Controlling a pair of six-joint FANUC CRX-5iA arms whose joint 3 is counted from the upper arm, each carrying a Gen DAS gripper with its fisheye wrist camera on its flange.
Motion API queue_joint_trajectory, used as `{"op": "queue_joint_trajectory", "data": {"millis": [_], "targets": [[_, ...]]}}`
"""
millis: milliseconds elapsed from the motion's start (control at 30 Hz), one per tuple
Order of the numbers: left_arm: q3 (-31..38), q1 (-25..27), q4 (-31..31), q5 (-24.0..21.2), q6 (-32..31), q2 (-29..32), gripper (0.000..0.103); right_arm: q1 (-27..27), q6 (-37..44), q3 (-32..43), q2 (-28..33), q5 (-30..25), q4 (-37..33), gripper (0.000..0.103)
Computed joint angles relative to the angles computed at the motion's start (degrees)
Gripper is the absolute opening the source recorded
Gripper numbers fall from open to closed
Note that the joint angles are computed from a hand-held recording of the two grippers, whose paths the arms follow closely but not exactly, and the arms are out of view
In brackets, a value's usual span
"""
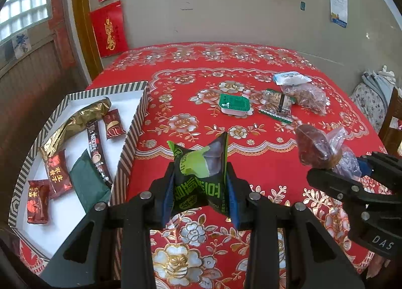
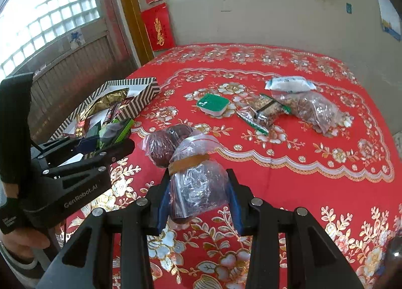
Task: Organize snacks
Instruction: 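Lift both held bags and carry them over the white box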
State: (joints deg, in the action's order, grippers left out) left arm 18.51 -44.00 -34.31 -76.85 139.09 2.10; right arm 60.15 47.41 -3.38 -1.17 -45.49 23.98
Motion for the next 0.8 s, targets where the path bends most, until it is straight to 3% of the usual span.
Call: {"op": "queue_joint_trajectory", "data": {"millis": [600,800], "targets": [[-4.77,0.14,-4.99,-4.71,4.57,-7.44,0.038,2.64,8.36,10.30,6.79,0.74,-6.75,0.038],[-7.48,2.11,-3.82,-4.59,5.79,-9.55,0.038,2.12,11.30,13.29,9.31,-1.81,-10.04,0.035]]}}
